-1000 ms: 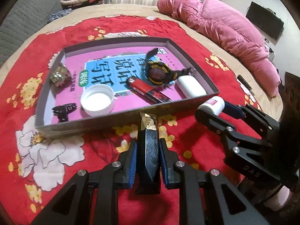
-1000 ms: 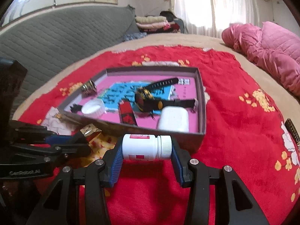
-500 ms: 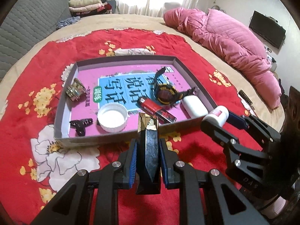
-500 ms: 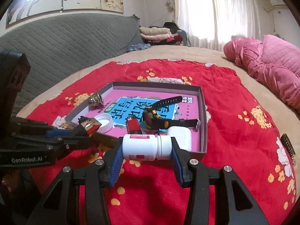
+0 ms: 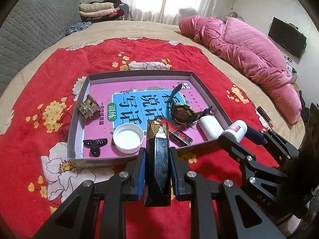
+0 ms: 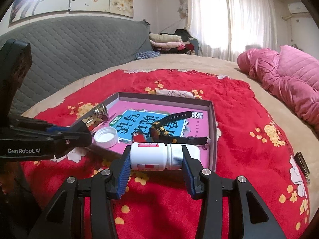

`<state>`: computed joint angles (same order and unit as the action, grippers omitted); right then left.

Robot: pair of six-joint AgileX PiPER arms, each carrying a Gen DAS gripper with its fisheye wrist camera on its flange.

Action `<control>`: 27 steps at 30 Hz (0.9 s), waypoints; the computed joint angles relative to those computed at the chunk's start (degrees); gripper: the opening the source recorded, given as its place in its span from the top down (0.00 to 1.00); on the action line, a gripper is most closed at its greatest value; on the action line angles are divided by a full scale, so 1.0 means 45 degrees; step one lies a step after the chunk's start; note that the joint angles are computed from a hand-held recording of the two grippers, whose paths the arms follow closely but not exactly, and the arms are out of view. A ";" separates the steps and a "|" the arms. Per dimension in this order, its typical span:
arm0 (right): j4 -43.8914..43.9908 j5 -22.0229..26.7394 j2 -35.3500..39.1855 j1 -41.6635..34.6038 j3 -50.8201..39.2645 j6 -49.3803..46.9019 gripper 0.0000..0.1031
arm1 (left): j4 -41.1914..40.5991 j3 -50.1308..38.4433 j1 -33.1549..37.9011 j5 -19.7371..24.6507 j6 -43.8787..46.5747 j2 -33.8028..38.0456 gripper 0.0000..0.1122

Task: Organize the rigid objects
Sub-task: 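Carry the knife over the box lid with the left tool while the right tool carries the pill bottle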

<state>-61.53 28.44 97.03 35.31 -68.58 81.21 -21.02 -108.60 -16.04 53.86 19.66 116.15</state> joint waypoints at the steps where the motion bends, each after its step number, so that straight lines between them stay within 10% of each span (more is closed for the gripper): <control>1: -0.0054 -0.0010 0.0010 -0.0014 -0.0007 0.0052 0.54 | 0.0018 -0.0106 0.0014 0.0050 -0.0039 0.0071 0.80; 27: -0.0764 -0.0919 0.1719 -0.0870 -0.1965 0.1285 0.54 | 0.1157 -0.3773 0.0393 0.1071 -0.1828 0.2306 0.80</control>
